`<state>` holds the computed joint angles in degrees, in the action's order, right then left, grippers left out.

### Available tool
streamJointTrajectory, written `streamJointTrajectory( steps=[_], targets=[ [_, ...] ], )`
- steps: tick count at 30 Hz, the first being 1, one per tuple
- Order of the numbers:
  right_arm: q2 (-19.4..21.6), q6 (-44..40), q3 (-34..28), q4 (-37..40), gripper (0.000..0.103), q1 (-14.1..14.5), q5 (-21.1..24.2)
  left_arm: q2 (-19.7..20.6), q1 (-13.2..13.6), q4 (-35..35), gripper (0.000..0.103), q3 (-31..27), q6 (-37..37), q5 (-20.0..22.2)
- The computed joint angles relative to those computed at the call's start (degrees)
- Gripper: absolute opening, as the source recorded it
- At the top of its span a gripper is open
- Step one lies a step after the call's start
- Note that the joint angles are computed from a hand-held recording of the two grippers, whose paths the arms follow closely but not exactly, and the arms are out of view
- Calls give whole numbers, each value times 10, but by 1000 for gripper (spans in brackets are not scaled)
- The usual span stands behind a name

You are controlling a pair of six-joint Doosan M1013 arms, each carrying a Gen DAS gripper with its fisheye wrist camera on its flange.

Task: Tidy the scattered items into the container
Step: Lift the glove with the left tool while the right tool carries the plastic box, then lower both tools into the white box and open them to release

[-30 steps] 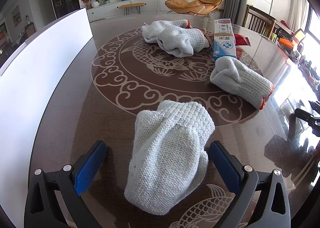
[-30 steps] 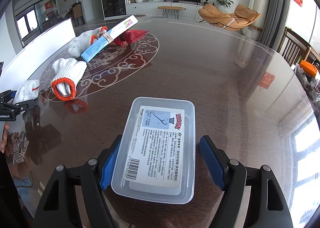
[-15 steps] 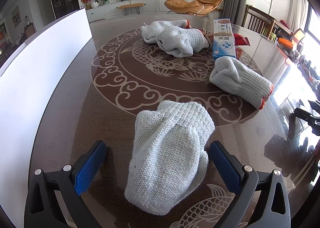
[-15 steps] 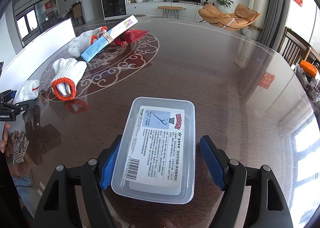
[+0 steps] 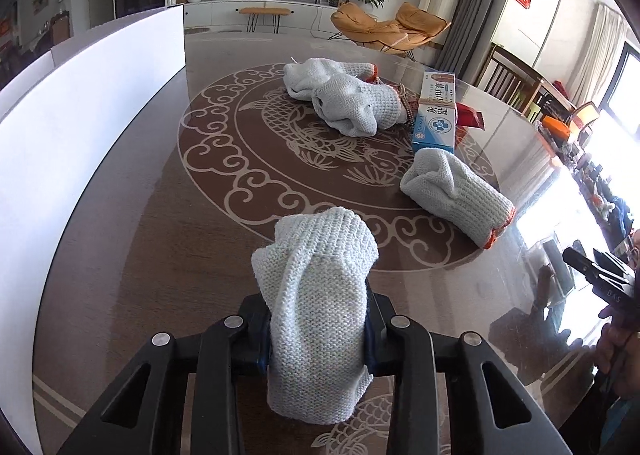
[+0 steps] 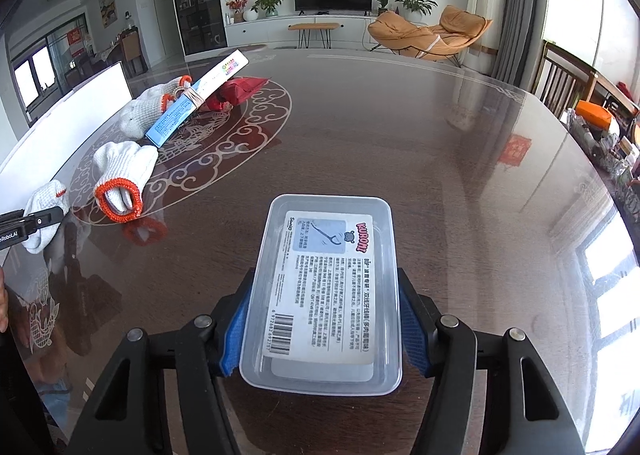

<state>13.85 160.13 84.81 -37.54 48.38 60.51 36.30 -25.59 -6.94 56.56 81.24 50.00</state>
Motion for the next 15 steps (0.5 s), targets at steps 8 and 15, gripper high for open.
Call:
streamJointTrajectory(
  steps=[8,15],
  targets=[
    [5,78,-23,-10,63,44,-70,-39,12,-119,33,40,61,-24],
    [118,-164,-235,106,63,41,-150,-108,63,-70,33,94,9,-91]
  ],
)
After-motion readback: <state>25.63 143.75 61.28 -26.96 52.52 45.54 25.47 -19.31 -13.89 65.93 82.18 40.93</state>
